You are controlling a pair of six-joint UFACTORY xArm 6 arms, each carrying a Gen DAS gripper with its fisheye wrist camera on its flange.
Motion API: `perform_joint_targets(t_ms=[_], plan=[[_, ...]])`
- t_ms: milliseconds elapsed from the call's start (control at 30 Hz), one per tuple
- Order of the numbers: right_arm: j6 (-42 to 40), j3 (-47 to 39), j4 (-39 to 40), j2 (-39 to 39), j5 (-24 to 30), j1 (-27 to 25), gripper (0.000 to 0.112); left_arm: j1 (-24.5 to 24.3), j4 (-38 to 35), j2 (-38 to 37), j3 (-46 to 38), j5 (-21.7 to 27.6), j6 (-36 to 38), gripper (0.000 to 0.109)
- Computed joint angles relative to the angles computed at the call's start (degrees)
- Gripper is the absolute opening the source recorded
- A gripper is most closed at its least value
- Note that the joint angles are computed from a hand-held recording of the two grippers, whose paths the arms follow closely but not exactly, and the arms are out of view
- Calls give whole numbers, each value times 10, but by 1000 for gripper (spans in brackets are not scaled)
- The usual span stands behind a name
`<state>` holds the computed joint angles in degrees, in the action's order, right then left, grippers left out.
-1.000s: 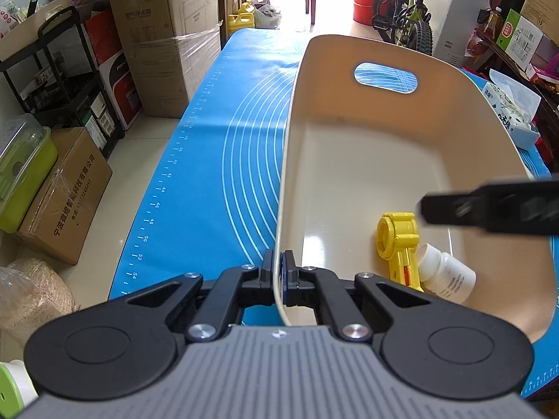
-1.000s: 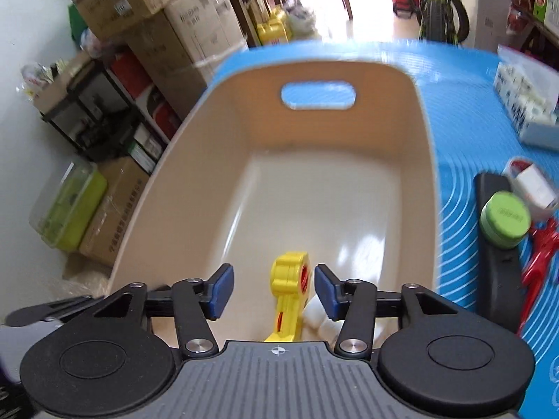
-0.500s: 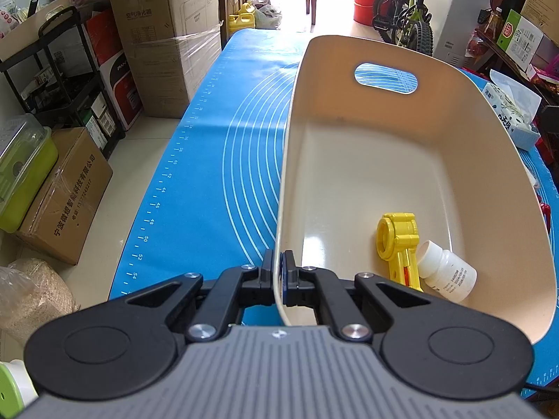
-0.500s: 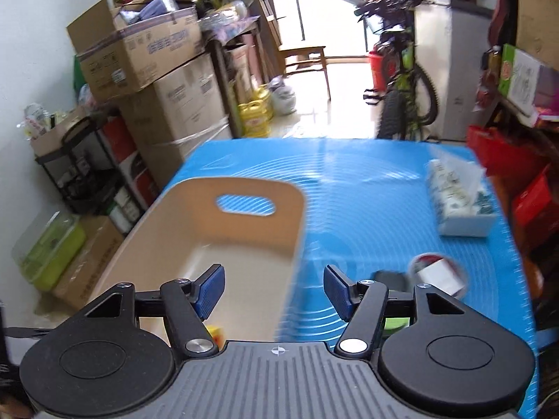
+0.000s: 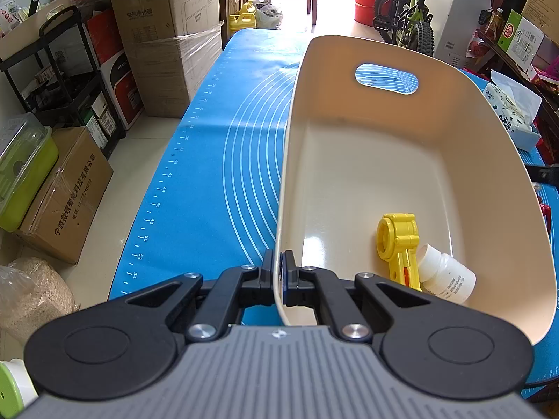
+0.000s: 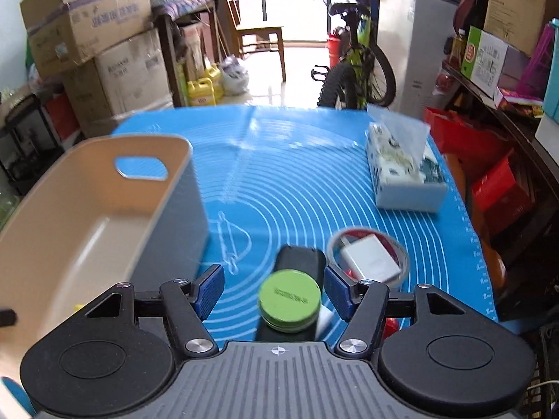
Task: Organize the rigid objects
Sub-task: 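Grasp the green-lidded tin with the right gripper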
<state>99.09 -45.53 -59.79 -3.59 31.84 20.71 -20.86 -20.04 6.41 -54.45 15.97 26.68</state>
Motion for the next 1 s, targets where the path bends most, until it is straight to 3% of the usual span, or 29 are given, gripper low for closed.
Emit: perform_joint_targets(t_ms=[200,300,600,1000], plan=[[43,-16,-32,40,-5,-4,70,1,0,1,-1,0,0,5],[52,-28,-42,55,17,3,70,1,1,1,-1,0,0,5],[83,-29,-70,58,36,6,70,1,3,1,-1,0,-1,5],[68,-24,-54,72,34,-1,66,0,5,1,0,-1,-4,5]])
